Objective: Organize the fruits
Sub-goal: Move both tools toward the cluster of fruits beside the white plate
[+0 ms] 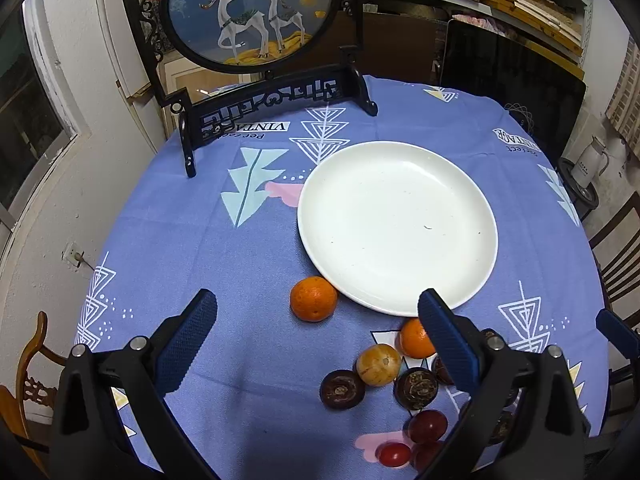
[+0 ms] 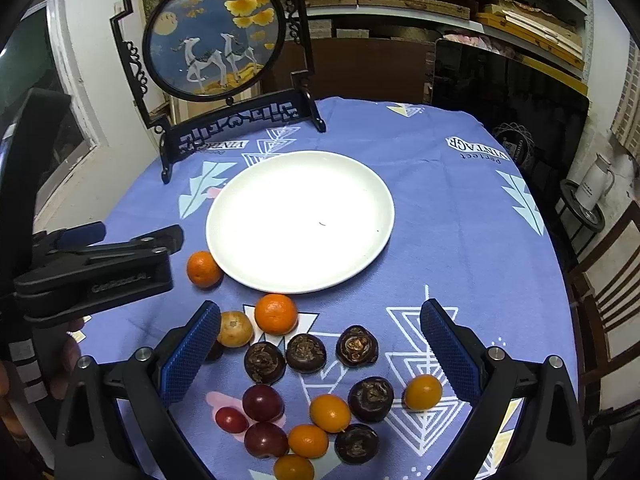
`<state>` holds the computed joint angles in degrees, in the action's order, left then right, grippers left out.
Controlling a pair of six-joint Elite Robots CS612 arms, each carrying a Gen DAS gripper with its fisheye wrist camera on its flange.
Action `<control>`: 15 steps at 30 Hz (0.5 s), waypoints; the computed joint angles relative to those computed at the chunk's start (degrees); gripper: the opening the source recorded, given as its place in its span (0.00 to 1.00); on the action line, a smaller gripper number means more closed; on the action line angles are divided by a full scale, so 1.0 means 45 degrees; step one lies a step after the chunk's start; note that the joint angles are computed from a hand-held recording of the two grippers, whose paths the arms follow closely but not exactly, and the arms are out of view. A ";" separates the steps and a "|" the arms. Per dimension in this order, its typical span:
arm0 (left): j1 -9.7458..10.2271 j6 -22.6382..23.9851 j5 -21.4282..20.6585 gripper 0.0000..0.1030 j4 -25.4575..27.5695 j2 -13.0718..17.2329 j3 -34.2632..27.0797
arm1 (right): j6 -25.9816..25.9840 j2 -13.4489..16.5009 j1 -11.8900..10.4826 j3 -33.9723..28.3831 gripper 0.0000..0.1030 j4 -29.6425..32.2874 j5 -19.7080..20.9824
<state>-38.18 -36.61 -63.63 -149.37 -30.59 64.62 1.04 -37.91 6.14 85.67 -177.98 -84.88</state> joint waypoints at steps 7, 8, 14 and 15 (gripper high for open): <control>-0.0018 0.0076 -0.0050 0.96 -0.0247 0.0007 0.0096 | -0.0012 0.0016 -0.0045 0.0024 0.97 -0.0053 0.0045; -0.0021 0.0083 -0.0080 0.96 -0.0269 0.0008 0.0118 | -0.0004 0.0016 -0.0047 0.0015 0.97 -0.0035 0.0045; -0.0007 -0.0217 -0.0330 0.96 -0.0249 -0.0025 0.0320 | -0.0030 -0.0002 -0.0056 0.0009 0.97 0.0061 0.0056; -0.0011 -0.0253 -0.0323 0.96 -0.0219 -0.0033 0.0351 | -0.0029 -0.0007 -0.0074 0.0026 0.97 0.0085 0.0095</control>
